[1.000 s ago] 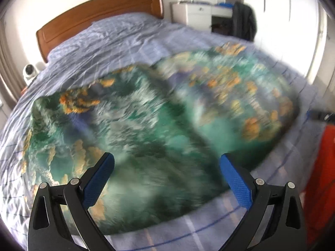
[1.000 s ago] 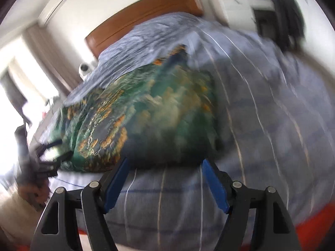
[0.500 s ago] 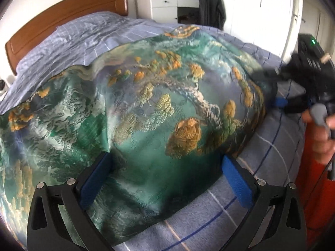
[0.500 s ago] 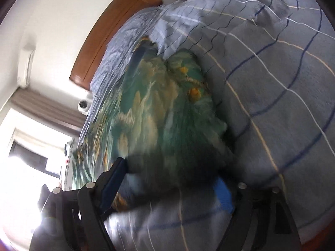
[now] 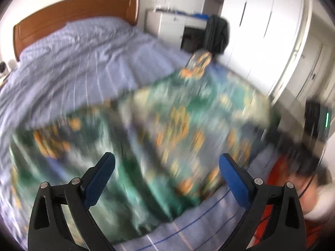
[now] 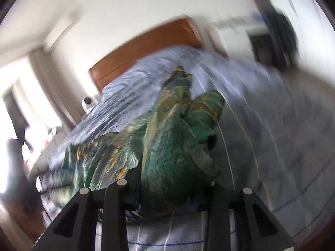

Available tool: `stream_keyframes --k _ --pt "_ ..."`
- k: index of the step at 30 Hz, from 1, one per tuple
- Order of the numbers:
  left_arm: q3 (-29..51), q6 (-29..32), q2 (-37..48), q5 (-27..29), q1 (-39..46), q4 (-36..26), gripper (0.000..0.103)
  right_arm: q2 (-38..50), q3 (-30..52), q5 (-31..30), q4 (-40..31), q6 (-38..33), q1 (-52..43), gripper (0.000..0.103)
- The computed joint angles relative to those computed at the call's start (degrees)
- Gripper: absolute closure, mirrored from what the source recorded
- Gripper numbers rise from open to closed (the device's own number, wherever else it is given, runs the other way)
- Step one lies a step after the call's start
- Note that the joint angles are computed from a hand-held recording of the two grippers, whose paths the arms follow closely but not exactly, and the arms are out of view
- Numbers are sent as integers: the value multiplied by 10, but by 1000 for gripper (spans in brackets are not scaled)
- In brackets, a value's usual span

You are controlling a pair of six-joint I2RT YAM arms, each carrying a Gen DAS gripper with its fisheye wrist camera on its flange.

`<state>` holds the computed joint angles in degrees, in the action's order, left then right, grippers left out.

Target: Fold large clothes

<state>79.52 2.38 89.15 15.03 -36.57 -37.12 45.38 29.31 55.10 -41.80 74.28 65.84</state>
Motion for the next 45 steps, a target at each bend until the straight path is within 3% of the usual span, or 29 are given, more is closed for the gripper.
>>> stream_keyframes --k 2,7,10,13,17,19,20,21,23,26,30,34,36,41,45 --pt "102 4 30 29 2 -74 3 70 54 37 -28 -18 37 69" --pt "350 3 151 81 -6 -244 3 223 179 82 -30 -152 75 69" --pt "483 12 230 59 -11 -344 3 302 241 93 -17 -239 88 69" --pt "546 26 260 -1 -23 -403 3 386 302 115 -12 -311 113 69" --pt "520 27 259 -113 -37 -418 6 460 350 130 19 -394 127 69" --pt "482 18 253 -158 -37 -413 40 476 357 129 45 -436 121 69" --pt "471 14 248 -148 -27 -415 55 482 367 131 33 -434 125 69" --pt "458 10 243 -122 -12 -410 64 487 370 127 35 -439 126 69" --pt "441 14 236 -76 18 -403 70 480 371 109 26 -424 125 66" --pt "440 44 225 -39 70 -402 72 411 329 49 87 -441 130 52" --pt "419 90 207 -8 173 -392 71 298 272 -17 98 -380 126 51" --pt "400 108 228 15 259 -369 71 242 237 -118 117 -371 42 56" --pt "370 115 225 23 289 -353 71 243 231 -171 143 -397 -6 78" --pt "260 135 191 58 357 -299 71 342 280 -302 211 -460 -102 80" --pt "194 141 172 88 389 -265 70 416 330 -360 242 -481 -126 80"
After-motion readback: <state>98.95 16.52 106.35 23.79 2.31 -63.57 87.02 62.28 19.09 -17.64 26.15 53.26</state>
